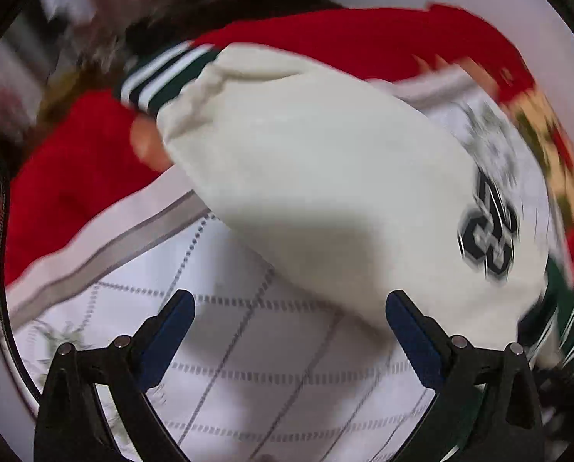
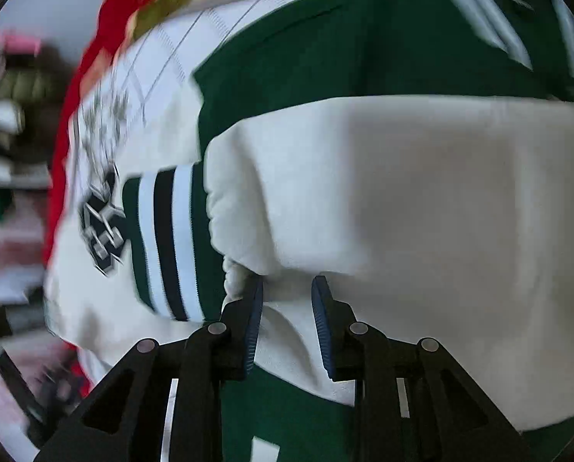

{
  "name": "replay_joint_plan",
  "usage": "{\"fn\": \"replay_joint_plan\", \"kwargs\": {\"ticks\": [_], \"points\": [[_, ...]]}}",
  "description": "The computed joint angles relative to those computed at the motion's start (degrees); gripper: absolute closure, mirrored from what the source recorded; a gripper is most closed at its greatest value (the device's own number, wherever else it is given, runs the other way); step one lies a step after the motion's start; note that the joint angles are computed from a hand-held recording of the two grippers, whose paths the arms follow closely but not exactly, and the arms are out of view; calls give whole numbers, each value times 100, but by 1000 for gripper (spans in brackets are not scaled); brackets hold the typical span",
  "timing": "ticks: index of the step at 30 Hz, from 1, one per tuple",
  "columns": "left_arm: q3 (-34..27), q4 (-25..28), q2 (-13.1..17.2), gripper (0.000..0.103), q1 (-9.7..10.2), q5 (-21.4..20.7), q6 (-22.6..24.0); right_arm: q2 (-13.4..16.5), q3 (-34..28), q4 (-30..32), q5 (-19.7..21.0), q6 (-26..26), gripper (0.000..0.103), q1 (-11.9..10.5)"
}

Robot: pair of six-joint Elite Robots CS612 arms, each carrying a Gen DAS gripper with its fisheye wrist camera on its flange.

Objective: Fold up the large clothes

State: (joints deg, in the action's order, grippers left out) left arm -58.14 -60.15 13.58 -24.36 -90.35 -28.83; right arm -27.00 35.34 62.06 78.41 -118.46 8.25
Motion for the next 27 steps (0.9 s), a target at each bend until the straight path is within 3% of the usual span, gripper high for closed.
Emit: {"fn": "replay_joint_plan", "kwargs": {"ticks": [2,4,5,6,8,10,12,13,14,17,20,21,24,27], "points": [[267,-253,-38,2,116,-324,-330,-26,-8,31,53,-106,74,1],[497,-621,-22,2,257,-702,-714,-342,543,-345,-14,84,71,-12],[596,-789,-24,4,301,-768,-868,-515,861,-602,-94,248,64,-22],[663,-977,-24,4,330,-776,-983,-744,1267,-880,-142,425,55,-16],[812,-1312,-64,4,355,-662,-1108,-971,1652,-1049,-102,537,49,11],[877,-1611,-77,4,355,-439,-1205,-1158,1987,-1132,-51,607,48,64],[1008,-1839,-118,21,346,-87,-1286,-1284,2232,-1180,-14,764,48,143],[1170,-1830,-192,37,342,115,-1342,-1337,2328,-1189,7,803,48,159],[1220,-1920,-204,66,335,307,-1355,-1332,2330,-1030,129,878,48,213],[1308,-2119,-251,90,303,524,-1069,-1248,2180,-501,594,1001,48,335],[1281,-2256,-311,93,223,800,-463,-1076,1854,245,1089,1079,48,429],[1230,-2326,-312,93,181,924,-242,-918,1590,760,1366,1128,48,477],[1066,-2789,-344,94,-47,1494,902,-557,982,1732,1878,1179,48,548],[1108,-3139,-442,94,-240,1763,1922,-389,715,2063,2152,1196,48,557]]}}
